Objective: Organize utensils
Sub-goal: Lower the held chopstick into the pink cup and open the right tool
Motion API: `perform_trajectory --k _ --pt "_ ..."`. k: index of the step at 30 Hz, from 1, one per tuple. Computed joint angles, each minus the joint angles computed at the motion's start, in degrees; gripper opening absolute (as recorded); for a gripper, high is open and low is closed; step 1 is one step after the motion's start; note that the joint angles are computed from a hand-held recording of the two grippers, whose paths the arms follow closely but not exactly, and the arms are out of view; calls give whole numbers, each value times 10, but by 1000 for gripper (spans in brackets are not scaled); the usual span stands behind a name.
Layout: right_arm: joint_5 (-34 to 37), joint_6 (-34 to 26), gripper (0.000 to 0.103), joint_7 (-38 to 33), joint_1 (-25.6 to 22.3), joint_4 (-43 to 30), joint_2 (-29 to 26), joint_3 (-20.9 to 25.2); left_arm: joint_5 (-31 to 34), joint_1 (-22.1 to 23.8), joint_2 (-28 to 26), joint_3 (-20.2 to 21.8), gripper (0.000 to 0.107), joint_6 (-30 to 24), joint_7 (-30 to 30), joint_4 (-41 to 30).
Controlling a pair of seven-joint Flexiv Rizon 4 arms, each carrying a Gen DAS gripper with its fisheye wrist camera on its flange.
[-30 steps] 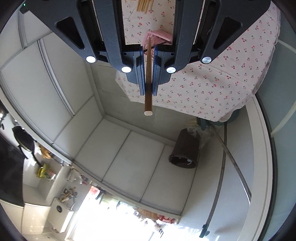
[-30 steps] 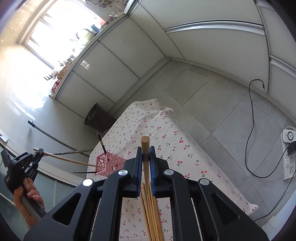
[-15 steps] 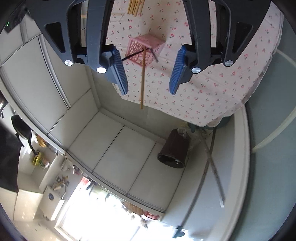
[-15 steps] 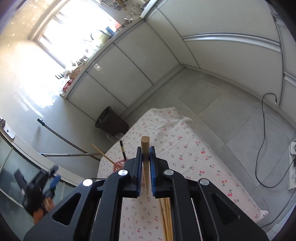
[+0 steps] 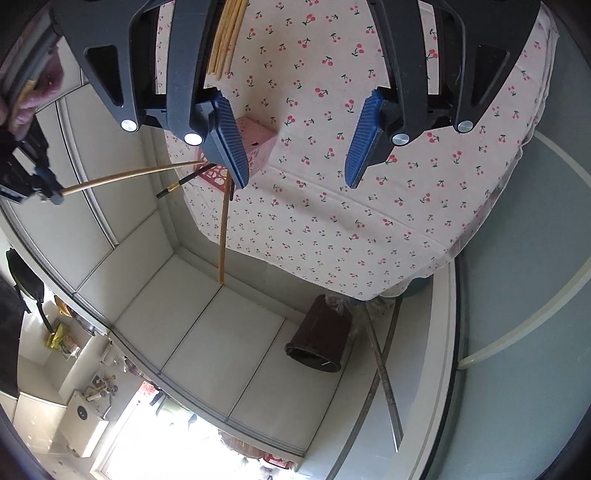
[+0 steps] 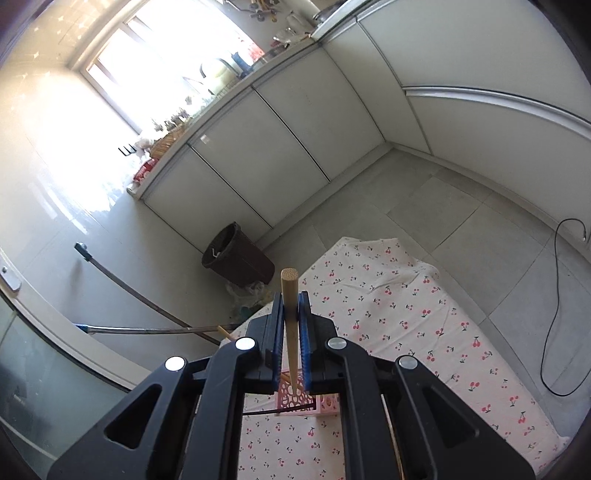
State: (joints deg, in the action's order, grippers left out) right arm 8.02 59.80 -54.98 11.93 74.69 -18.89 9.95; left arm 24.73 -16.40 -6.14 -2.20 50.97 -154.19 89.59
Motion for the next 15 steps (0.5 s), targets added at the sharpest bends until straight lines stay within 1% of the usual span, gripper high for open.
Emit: perform_trajectory --k 3,5,6,8,9,10,11,13,15 --pt "-14 -9 8 11 9 -10 -16 -6 -8 3 -3 0 53 3 2 0" --pt "-23 -9 8 17 14 -10 -23 -8 -30 7 -8 -1 54 8 17 4" --pt "-25 -8 11 18 15 -9 -25 -8 -37 7 -9 -1 54 10 22 6" --pt "-24 -4 14 14 15 -7 -31 -3 -45 6 -14 -1 55 11 31 5" --pt "-24 -3 21 11 15 -5 -31 -2 -43 4 -16 0 56 7 33 2" --pt "-26 -2 30 8 16 -1 -30 -1 -39 2 -19 1 57 3 32 -2" --pt "-28 3 32 8 17 5 -27 -1 -35 0 -19 2 58 2 31 -4" --pt "-37 13 33 7 19 22 -17 -4 -27 -5 -22 2 60 1 32 -10" --pt "-56 25 33 8 24 48 -2 -9 -14 -12 -24 2 65 -4 31 -19"
